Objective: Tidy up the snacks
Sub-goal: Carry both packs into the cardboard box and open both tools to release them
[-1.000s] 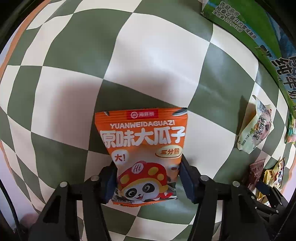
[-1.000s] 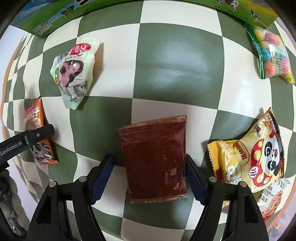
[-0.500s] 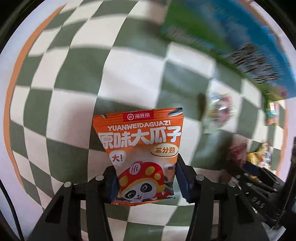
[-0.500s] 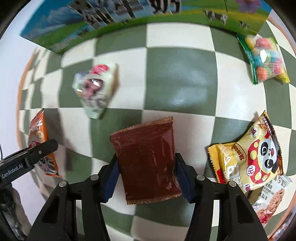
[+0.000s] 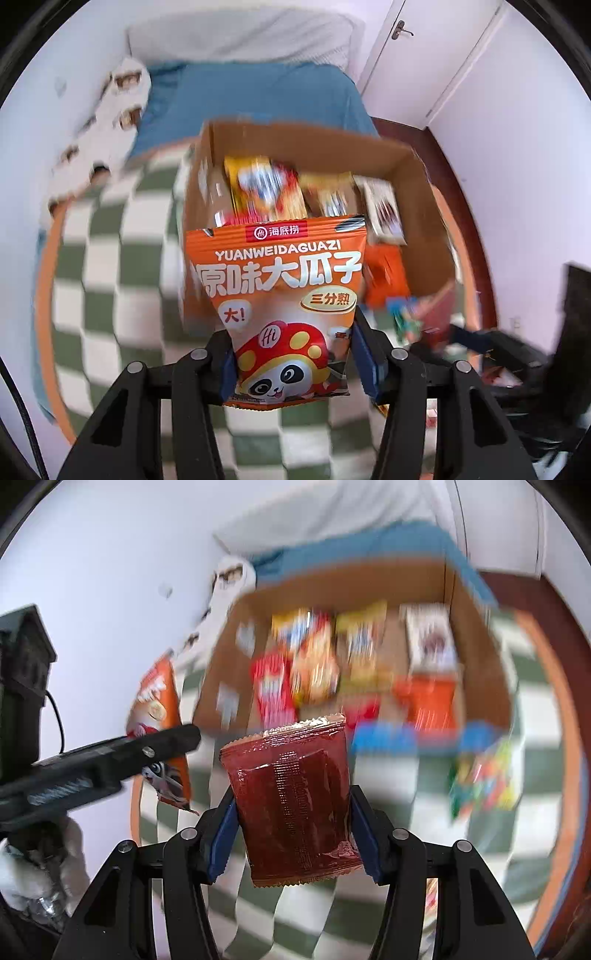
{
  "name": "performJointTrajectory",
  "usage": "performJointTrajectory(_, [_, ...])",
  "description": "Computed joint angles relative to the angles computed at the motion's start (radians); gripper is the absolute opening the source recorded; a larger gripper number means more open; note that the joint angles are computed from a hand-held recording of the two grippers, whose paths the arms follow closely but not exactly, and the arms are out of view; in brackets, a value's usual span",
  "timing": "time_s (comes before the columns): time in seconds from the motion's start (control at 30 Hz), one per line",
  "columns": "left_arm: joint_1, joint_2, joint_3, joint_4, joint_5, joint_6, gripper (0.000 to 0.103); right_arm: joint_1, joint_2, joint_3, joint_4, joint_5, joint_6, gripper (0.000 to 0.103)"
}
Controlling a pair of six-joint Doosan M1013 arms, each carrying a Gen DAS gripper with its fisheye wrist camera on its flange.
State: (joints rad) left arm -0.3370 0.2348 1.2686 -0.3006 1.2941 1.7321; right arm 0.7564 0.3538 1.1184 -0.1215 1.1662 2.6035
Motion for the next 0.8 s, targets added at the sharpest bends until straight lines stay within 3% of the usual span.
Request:
performJointTrajectory(0.23, [-0.043, 0.232, -0.295, 0.206, 0.149, -0.052, 0.050, -0.124, 0.132, -0.224, -0.083, 0.222, -0.167, 0.059])
performJointTrajectory(0.43, [-0.069, 0.329, -0.374, 0.328, 0.198, -0.057, 0.051, -0.191, 0.228, -0.328, -0.079, 0.340, -0.231, 0.059])
performJointTrajectory(0.47, [-0.072, 0.339, -0.383, 0.338, 0.202, -0.060, 0.053, -0.202, 0.246, -0.347, -0.078, 0.357, -0.234, 0.059])
performJointTrajectory(0.53, [-0.077, 0.356, -0.398, 0.367, 0.207, -0.069, 0.068, -0.216, 0.273, -0.370, -0.068, 0.382, -0.241, 0.064])
performJointTrajectory(0.57, [-0.078, 0.365, -0.411, 0.371, 0.216, -0.076, 0.081, -0.222, 0.293, -0.389, -0.055, 0.412, -0.248, 0.075])
performJointTrajectory(0.6, [-0.074, 0.372, -0.420, 0.354, 0.222, -0.081, 0.085, -0.230, 0.310, -0.406, -0.042, 0.440, -0.247, 0.083])
performJointTrajectory(0.7, [-0.067, 0.378, -0.430, 0.324, 0.225, -0.092, 0.092, -0.233, 0.317, -0.402, -0.042, 0.450, -0.242, 0.084])
performJointTrajectory(0.8, [-0.070, 0.372, -0.426, 0.331, 0.218, -0.091, 0.093, -0.233, 0.305, -0.375, -0.029, 0.421, -0.229, 0.085])
